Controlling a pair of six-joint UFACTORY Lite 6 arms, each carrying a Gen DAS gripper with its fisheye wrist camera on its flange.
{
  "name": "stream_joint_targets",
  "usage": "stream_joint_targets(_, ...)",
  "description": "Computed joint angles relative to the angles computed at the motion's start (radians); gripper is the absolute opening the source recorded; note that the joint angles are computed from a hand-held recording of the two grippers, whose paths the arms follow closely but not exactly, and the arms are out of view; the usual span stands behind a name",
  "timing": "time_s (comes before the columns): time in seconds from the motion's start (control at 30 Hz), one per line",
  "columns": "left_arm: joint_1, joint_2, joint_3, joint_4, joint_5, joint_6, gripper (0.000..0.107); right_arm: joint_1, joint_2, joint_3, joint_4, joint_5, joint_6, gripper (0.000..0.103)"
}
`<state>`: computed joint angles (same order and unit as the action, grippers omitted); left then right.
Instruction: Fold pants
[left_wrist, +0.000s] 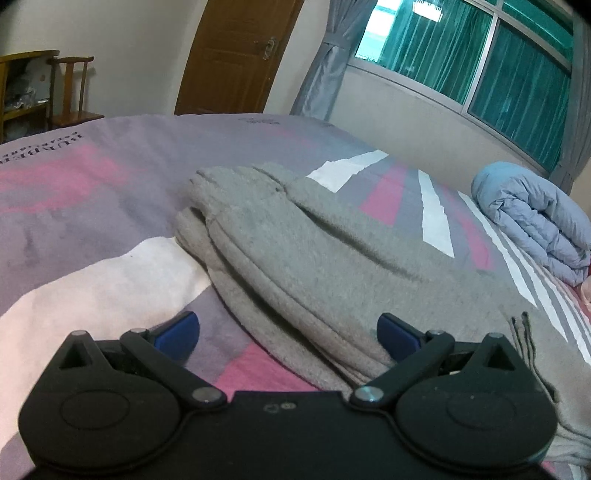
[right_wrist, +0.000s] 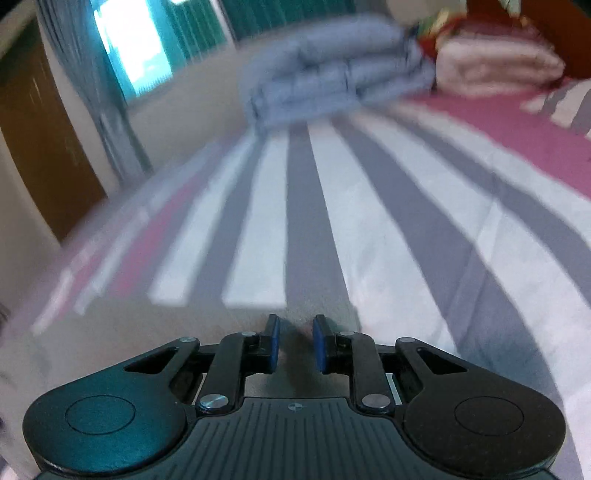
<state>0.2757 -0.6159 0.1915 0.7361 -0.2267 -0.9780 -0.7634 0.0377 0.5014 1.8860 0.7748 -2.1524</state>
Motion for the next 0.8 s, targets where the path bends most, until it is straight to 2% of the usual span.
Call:
stream_joint_targets(0.03, 0.0, 0.0, 0.0, -0.002, 0.001, 0.001, 0.097, -0.015, -0.031, -0.031, -0.003, 0.019, -0.009, 0.021)
stream_joint_targets(0.1, -0.011, 0.001, 0.002, -0.034, 0.011, 0.03, 0.097, -0.022, -0.02, -0.073, -0.023, -0.008, -0.107, 0.021)
stream_joint_targets(0.13, -0.008, -0.002, 0.002, -0.014, 0.01, 0.016, 0.097, -0.074, -0.061, -0.134, -0.051, 0.028, -0.145, 0.021)
stream_joint_targets(0.23, 0.054, -0.007, -0.005, 0.183, -0.044, -0.161, 0.097, -0.305, -0.178, -0.22, -0.222, 0.184, -0.136, 0.021)
stream_joint_targets(0.3, 0.1, 0.003, -0.005, 0.274, -0.091, -0.244, 0.097, -0.496, -0.25, -0.258, -0.397, 0.264, -0.067, 0.021)
stream_joint_targets(0.43, 0.193, 0.043, -0.002, 0.396, -0.193, -0.327, 0.097, -0.758, -0.248, -0.202, -0.599, 0.37, 0.043, 0.021)
stream_joint_targets(0.57, 0.219, 0.04, -0.006, 0.444, -0.222, -0.354, 0.097, -1.0, -0.227, -0.139, -0.759, 0.484, 0.169, 0.021)
stream_joint_targets(0.67, 0.239, 0.065, 0.0, 0.44, -0.253, -0.34, 0.097, -1.063, -0.196, -0.106, -0.794, 0.51, 0.25, 0.021)
stream_joint_targets(0.8, 0.305, 0.111, 0.008, 0.475, -0.332, -0.323, 0.097, -1.069, -0.249, -0.122, -0.816, 0.491, 0.315, 0.021)
